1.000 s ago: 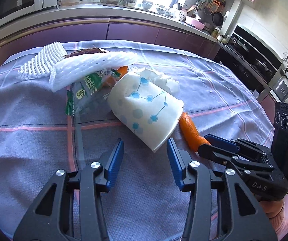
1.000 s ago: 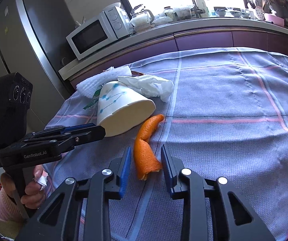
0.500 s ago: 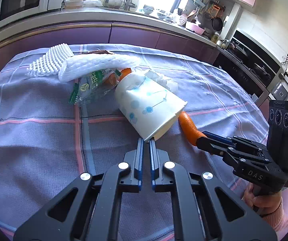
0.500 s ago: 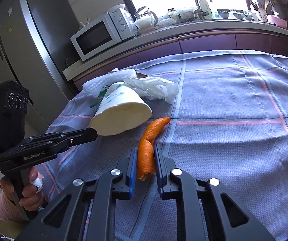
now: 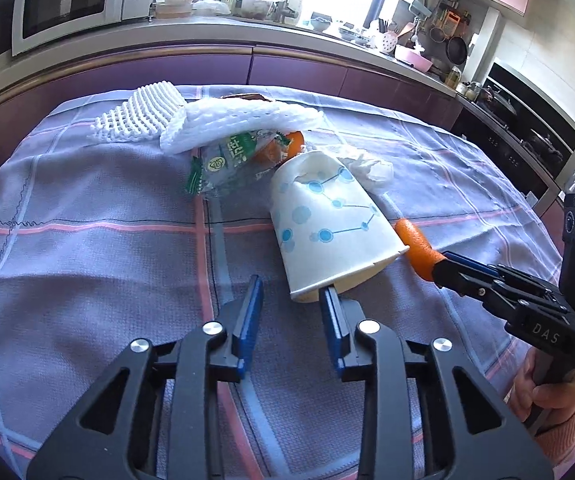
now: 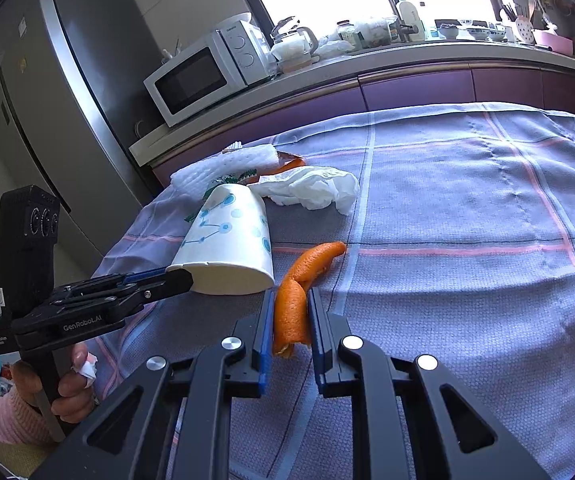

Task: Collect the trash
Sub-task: 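Grasp the orange carrot peel with the right tool while the left tool grasps the blue-dotted paper cup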

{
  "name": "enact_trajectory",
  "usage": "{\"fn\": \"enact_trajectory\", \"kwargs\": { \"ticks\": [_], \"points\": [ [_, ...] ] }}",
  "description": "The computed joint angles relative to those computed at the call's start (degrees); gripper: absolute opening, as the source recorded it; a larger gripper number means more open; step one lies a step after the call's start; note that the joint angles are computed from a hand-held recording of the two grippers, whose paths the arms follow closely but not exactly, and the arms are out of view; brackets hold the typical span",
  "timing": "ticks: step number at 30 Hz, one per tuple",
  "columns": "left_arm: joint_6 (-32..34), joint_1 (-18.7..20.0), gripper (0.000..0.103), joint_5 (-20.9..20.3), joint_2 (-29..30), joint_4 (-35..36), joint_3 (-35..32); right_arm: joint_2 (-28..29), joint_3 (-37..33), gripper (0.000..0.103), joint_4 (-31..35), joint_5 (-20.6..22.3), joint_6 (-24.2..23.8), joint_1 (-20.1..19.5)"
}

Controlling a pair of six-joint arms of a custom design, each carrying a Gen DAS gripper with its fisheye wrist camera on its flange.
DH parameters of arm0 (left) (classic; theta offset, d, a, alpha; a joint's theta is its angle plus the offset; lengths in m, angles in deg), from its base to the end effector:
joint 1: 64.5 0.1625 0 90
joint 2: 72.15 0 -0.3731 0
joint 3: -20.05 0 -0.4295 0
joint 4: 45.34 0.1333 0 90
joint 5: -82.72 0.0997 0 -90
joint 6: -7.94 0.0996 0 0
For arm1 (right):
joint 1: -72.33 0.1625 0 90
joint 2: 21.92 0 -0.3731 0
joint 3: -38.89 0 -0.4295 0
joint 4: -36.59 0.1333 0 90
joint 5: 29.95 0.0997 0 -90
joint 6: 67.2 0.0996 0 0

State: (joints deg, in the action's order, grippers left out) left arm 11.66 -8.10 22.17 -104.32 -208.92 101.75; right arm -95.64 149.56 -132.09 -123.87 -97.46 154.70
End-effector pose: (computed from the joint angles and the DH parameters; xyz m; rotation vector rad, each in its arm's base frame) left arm -0.2472 -0.7014 -0.0042 0.7103 2.5688 -0.7280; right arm 0.0472 -0.6000 0.2547 0.4933 -2.6439 0.9397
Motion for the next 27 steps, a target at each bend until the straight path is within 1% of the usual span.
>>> {"fn": "enact_trajectory", "kwargs": {
  "ticks": [2,3,4,5,10,16,27],
  "points": [
    [-0.2,0.2,0.030,-0.5,0.2,0.0,-0.4,0.0,-0.1,0.015,0.0,0.1,0.1,-0.1],
    [-0.3,0.3,0.027,-0.8,0.3,0.2,-0.6,0.0,-0.1,0.015,0.0,0.2,0.2,-0.1],
    [-0.3,0.4,0.015,-1.1,0.3,0.2,-0.6,0.0,-0.1,0.015,0.0,0.3,0.3,-0.1],
    [-0.1,0.5,0.011,-1.4,0.3,0.5,-0.7,0.0,-0.1,0.015,-0.1,0.3,0.3,-0.1],
    [1.3,0.3,0.009,-2.1,-1.0,-1.8,1.4,-0.1,0.0,0.015,-0.4,0.8,0.1,0.0],
    [2.1,0.2,0.006,-3.1,-4.3,-3.9,5.3,-0.1,-0.1,0.015,-0.3,1.4,-0.2,0.7],
    [2.2,0.4,0.004,-2.7,-13.0,-10.0,15.7,1.9,-1.2,0.015,1.8,3.0,-1.2,3.2]
  ]
}}
